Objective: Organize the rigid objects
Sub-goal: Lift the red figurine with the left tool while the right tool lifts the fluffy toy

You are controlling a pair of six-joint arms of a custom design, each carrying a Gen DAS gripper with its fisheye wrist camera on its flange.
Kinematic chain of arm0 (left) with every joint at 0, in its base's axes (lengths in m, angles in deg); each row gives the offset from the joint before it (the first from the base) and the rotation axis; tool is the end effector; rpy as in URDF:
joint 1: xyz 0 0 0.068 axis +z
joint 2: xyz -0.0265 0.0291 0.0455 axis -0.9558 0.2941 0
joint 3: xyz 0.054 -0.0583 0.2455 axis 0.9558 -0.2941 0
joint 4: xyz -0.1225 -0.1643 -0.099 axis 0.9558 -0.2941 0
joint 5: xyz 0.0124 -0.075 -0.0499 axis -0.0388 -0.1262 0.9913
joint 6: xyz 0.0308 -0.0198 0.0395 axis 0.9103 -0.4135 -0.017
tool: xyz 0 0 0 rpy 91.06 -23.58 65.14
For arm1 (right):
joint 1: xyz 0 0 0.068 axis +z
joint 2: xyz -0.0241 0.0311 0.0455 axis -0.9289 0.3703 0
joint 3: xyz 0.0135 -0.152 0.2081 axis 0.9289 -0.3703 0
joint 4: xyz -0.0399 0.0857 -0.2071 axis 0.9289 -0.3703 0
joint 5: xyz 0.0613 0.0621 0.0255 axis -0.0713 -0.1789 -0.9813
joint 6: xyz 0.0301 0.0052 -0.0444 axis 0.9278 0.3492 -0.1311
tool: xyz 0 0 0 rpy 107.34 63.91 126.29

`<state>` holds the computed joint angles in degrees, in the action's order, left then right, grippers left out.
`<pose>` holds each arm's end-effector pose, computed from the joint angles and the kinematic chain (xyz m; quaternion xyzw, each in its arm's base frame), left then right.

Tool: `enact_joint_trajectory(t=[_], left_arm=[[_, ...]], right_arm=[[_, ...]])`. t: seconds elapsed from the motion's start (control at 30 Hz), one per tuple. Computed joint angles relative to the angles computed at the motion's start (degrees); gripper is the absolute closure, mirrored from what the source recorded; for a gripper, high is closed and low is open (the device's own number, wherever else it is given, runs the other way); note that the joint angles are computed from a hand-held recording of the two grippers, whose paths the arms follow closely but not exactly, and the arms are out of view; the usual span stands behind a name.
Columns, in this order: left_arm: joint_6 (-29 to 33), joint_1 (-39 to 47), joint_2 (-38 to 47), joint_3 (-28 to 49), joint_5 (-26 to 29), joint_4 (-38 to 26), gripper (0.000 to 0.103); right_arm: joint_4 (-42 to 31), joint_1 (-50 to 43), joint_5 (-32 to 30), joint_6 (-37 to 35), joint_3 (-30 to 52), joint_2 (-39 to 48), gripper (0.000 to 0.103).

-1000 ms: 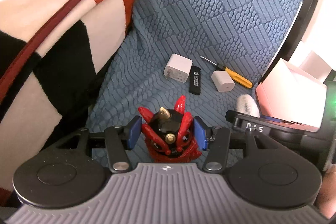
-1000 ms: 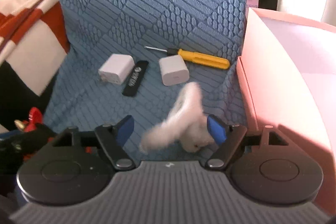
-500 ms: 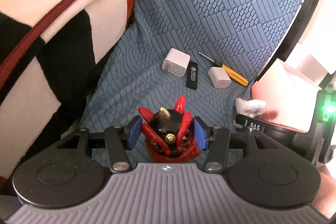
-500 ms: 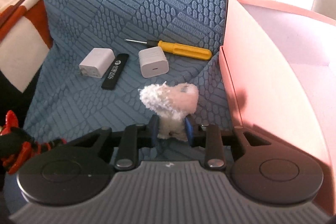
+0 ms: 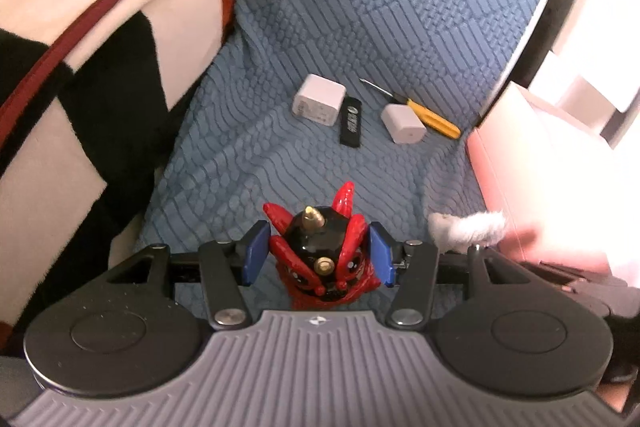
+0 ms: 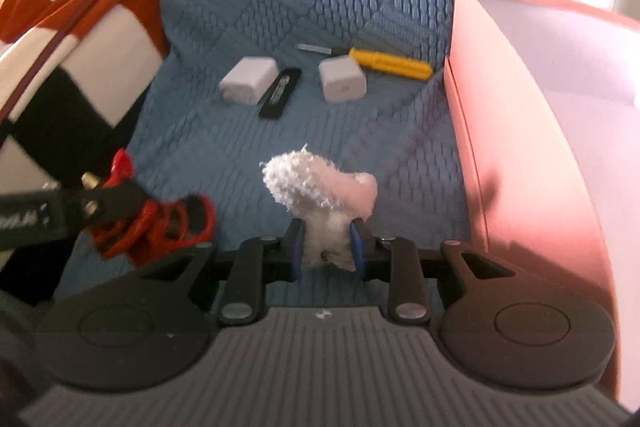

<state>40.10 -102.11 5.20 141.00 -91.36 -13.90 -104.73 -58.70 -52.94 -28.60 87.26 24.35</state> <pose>0.2465 -0.1317 0.2137 -0.0637 0.9367 -0.1149 0.3247 0.2573 0.0470 0.2354 -0.0569 0.9453 0.0872 0.3091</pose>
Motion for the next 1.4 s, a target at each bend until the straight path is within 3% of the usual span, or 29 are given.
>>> enact_joint_trajectory(t=[0.27,0.43,0.57,0.7,0.87,1.13,1.4], left_arm=[[-1.05,-5.59,-2.05,-0.57,-1.53,-0.90,0.044],[-1.37,-5.71,-0.47,0.60,-1.07,-1.46,0.043],[-1.50,-4.62,0.47,0.37,0.26,-0.38,0.042],[-0.87,-4.08,2.19,1.45,1.06,0.72,0.040],[-1.37,-4.43,4.14,2.89,1.09,1.27,0.033],[-3.25,-2.96,7.78,3.72,2.44,1.97,0.033],[-0.74,-1.73,8.05,4.71,3.88,2.62,0.034]], right_arm=[[-5.24,0.65,2.56,3.24,-4.52,-8.38,0.075],[-4.07,1.40,4.34,3.14,-5.00,-7.15,0.072],[-3.45,0.61,3.38,3.33,-5.08,-5.41,0.063],[-1.35,2.28,7.44,4.72,-5.45,-2.85,0.058],[0.90,3.40,9.14,5.63,-6.71,-3.38,0.058],[3.93,2.93,8.58,4.17,-8.64,-4.82,0.058],[3.88,3.38,9.04,2.88,-8.44,-5.79,0.064]])
